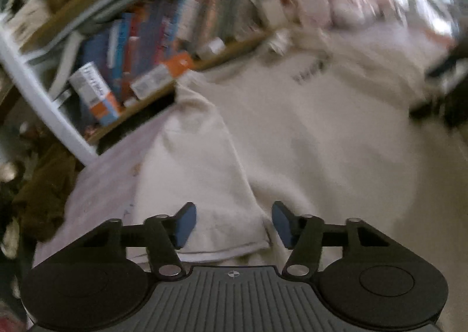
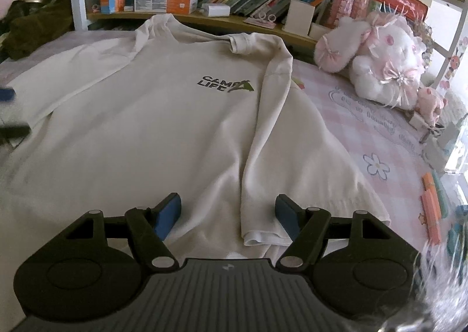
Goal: Fold clothes
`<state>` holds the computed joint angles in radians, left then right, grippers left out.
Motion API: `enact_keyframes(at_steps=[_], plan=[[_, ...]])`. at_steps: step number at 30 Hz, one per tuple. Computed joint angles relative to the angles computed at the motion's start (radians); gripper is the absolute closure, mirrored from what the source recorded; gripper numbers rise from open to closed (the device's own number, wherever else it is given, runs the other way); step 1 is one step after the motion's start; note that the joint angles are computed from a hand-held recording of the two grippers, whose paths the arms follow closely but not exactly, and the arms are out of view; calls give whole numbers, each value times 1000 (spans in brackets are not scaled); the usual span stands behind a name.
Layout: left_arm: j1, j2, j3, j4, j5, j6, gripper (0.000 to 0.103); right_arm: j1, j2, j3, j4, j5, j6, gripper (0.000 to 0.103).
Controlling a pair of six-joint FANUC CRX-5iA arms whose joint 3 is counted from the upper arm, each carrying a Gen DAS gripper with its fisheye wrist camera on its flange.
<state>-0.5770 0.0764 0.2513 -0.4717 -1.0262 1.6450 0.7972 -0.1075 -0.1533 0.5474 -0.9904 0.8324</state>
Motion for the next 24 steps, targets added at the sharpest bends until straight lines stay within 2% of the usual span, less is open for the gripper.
enact_keyframes(at_steps=[2, 4, 6, 10, 12, 16, 21, 24], plan=[[-3, 21, 16, -4, -13, -13, 65, 1, 0, 1, 0, -2, -1, 33], [17, 30, 26, 31, -12, -32, 88, 1, 1, 2, 0, -3, -3, 33], [58, 16, 20, 90, 7, -7, 96, 0, 2, 3, -1, -3, -3, 33], [198, -27, 3, 238, 66, 108, 97, -1, 4, 6, -2, -6, -6, 33], [253, -26, 21, 238, 81, 134, 97, -1, 6, 10, -4, -11, -8, 33], [337, 60, 143, 124, 64, 160, 97, -4, 19, 32, -19, -32, 2, 33], [413, 217, 352, 15, -45, 268, 98, -6, 49, 80, -39, -81, 2, 33], [431, 290, 440, -18, -109, 284, 98, -8, 64, 99, -41, -100, -8, 32]])
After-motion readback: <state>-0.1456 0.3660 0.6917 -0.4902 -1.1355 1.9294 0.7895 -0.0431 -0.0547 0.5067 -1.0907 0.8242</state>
